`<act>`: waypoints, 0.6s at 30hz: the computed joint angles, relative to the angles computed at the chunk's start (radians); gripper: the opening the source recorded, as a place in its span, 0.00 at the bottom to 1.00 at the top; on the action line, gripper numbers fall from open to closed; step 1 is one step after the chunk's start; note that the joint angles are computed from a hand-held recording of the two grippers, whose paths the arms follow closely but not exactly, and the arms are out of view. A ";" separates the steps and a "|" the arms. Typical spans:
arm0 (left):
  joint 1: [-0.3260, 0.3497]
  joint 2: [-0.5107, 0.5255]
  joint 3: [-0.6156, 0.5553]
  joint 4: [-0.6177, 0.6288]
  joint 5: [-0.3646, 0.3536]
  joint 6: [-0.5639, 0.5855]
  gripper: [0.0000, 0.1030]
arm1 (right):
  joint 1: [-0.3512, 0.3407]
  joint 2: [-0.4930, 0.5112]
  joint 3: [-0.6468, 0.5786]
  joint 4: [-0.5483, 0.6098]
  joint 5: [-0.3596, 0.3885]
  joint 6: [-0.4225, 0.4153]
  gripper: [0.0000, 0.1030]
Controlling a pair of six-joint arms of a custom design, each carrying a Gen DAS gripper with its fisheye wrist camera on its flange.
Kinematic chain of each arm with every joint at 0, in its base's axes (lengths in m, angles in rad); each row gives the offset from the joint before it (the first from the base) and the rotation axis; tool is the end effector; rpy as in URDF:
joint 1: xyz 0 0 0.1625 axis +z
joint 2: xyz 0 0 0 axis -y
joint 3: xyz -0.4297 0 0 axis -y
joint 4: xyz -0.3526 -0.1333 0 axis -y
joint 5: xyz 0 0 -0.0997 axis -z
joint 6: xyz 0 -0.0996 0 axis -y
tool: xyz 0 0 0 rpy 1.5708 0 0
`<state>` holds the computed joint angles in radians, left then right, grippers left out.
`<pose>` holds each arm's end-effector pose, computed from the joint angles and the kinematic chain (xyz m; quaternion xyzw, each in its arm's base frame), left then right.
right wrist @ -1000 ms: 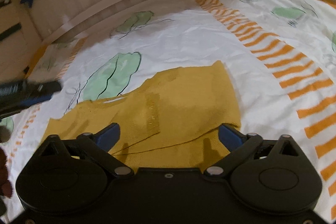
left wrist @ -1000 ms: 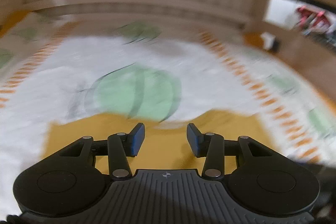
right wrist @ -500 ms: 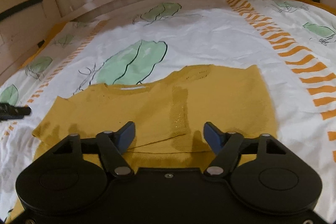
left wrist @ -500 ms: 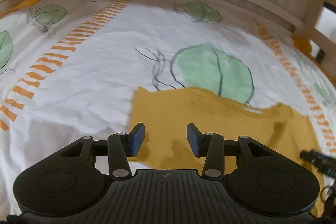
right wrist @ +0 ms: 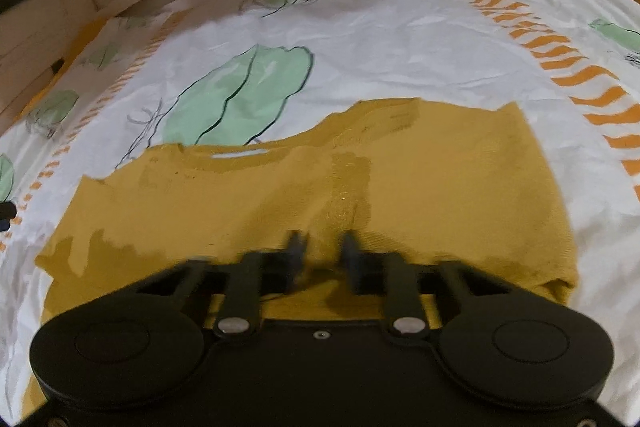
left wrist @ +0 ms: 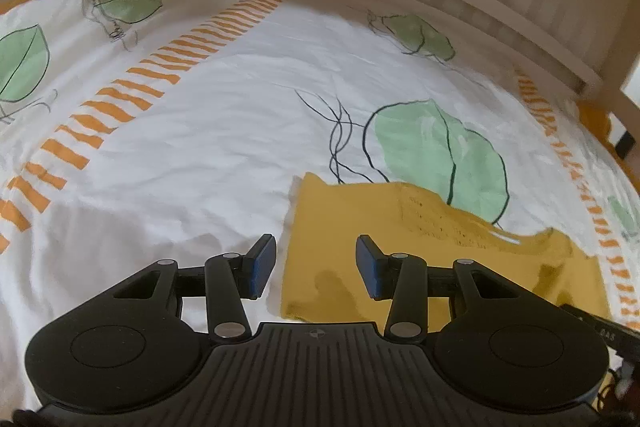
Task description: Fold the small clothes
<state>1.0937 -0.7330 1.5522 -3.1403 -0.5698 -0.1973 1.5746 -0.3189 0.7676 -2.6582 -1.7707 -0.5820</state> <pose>-0.1146 -0.6946 0.2211 -0.0603 0.8329 -0.4511 0.3150 0.1168 -0.8635 0.1253 0.2428 -0.9135 0.2724 0.1799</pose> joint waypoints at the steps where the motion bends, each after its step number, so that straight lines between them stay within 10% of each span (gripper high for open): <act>1: 0.000 0.000 -0.001 -0.002 0.002 -0.001 0.41 | 0.003 -0.001 0.000 0.003 0.001 -0.007 0.15; 9: 0.001 0.010 -0.008 -0.010 0.006 0.014 0.41 | 0.025 -0.068 0.056 -0.102 0.061 -0.116 0.14; 18: 0.009 0.051 -0.042 0.015 -0.013 0.054 0.41 | -0.006 -0.034 -0.063 -0.079 -0.055 -0.110 0.14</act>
